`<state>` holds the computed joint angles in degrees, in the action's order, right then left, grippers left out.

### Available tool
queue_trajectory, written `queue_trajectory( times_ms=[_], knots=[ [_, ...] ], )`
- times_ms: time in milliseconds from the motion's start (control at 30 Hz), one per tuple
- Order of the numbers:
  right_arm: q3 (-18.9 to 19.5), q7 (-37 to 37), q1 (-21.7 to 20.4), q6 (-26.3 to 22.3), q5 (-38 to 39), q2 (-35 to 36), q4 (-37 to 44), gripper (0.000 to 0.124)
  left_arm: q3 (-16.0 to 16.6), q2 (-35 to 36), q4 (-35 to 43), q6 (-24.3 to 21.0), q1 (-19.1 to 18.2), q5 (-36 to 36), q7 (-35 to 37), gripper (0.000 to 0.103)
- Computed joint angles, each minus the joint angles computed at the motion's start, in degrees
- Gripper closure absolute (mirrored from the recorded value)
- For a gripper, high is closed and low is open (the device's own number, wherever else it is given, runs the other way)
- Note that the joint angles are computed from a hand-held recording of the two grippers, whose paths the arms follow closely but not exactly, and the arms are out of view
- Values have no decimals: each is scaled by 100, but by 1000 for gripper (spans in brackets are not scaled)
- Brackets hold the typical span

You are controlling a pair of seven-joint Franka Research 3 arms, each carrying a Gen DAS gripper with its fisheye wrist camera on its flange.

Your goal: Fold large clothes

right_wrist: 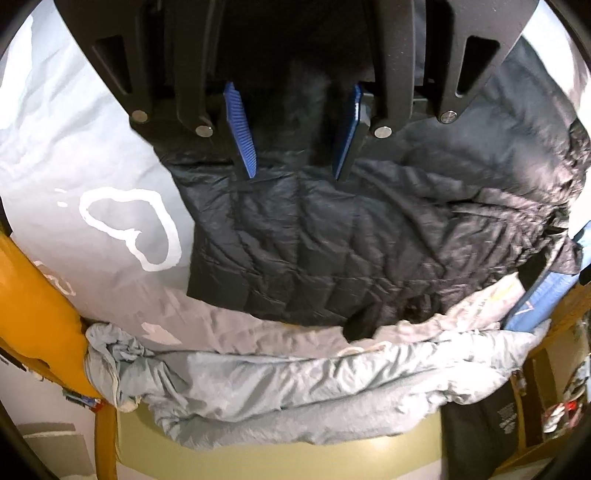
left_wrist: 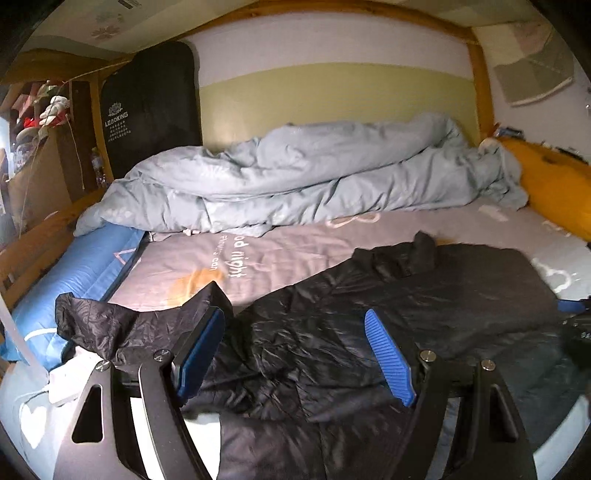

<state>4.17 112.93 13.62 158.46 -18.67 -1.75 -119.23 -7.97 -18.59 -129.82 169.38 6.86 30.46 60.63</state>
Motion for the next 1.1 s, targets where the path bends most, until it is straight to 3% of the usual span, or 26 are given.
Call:
queue_trajectory(
  times_ms=[200,267,333,467,567,733,867,1000,1100],
  knots=[
    [235,515,-71,439,-535,-516,-472,68,416,-838,-754,235,-504,-676,520,23],
    [376,735,-175,614,-737,-665,-610,66,352,-1217,-1136,427,-375,-815,331,22],
    [541,933,-295,712,-985,-788,-711,65,619,-1463,-1433,520,-645,-1069,448,20],
    [862,1457,-519,746,-1478,-985,-848,61,456,-1741,-1828,746,-298,-1075,455,20],
    [1097,1843,-707,826,-1899,-1163,-1019,54,656,-1818,-1967,858,-375,-1161,606,17],
    [1412,2502,-982,803,-2432,-1324,-1198,43,731,-1942,-2207,1037,-290,-1222,768,15],
    [1489,3045,-1076,726,-2675,-1306,-1223,40,702,-1982,-2351,1176,-149,-1218,910,13],
    [1478,3439,-1090,670,-3041,-1301,-1184,27,412,-2019,-2454,1388,283,-1130,891,0],
    [1533,4007,-1211,714,-3615,-1393,-1206,22,708,-1959,-2455,1430,-10,-1203,976,0]
  ],
)
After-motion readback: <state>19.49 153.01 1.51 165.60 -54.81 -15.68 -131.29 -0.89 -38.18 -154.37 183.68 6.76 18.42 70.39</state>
